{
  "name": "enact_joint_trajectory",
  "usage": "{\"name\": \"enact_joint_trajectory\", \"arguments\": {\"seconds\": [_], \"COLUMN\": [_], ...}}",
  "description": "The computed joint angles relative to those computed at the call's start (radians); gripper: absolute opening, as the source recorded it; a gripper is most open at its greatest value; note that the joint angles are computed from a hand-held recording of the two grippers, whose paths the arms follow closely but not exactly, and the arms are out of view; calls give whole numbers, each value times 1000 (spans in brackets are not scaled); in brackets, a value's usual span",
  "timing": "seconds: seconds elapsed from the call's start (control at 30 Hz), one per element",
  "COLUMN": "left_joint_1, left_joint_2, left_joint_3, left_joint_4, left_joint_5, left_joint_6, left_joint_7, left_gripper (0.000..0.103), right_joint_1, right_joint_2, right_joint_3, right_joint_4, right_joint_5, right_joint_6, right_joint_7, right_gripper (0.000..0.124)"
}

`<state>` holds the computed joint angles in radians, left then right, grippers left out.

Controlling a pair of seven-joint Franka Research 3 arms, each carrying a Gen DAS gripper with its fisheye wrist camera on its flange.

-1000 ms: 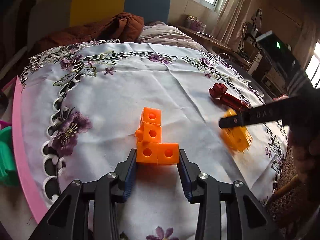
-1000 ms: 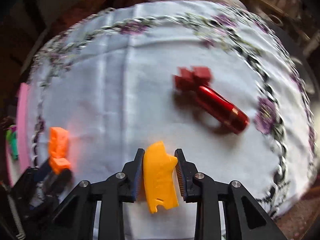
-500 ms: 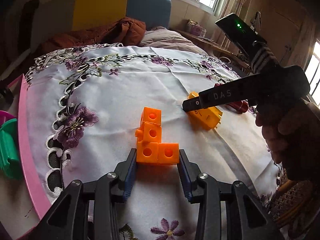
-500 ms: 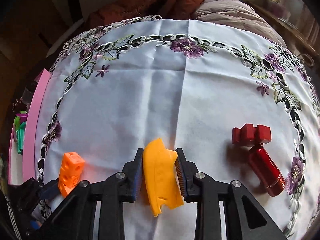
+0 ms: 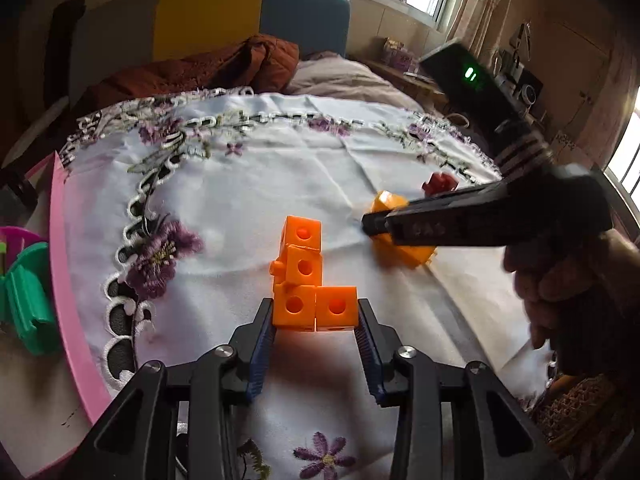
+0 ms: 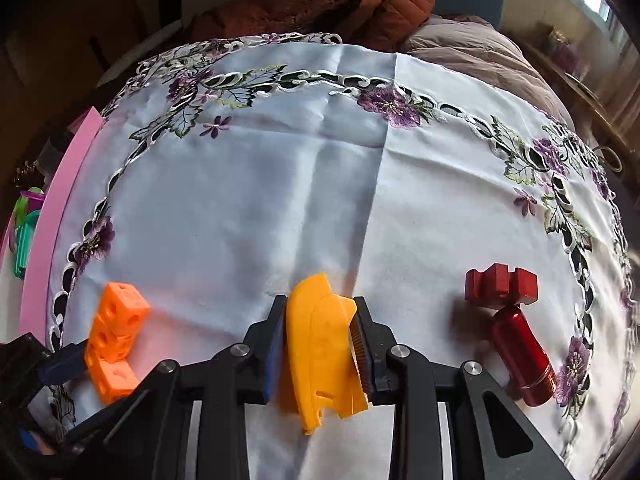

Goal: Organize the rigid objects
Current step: 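Carry the orange blocks toward the tray with the left gripper while the right holds the yellow piece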

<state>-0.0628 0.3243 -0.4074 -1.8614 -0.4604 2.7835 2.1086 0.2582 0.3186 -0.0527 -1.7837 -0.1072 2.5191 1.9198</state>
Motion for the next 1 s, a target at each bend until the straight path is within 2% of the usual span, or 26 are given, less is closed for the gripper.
{"name": "enact_joint_trajectory", "arguments": {"seconds": [0.13,0.37,0.7,1.0], "left_joint_1": [4,-20,-36,-37], "left_joint_2": [-53,-140,-208,-227], "left_joint_3": [-4,44,112,149], "left_joint_4": [-23,-62,-118,-150], "left_joint_5": [-22,-27,-51,-44], "left_joint_6": [38,83,106,95], "left_joint_7": [4,-32,-67,-110], "left_gripper": [39,39,39,39], "right_joint_1": [-7,4,16,25], "right_joint_2": [-3,-4,-8,-5], "right_joint_3": [3,-5,-15,-20], "right_joint_4": [-4,-7,-22,-19], "right_joint_5": [17,-25,-78,-116], "right_joint_6": [4,12,41,38], "right_joint_7": [-13,-17,-9,12], "right_gripper": [32,33,33,33]}}
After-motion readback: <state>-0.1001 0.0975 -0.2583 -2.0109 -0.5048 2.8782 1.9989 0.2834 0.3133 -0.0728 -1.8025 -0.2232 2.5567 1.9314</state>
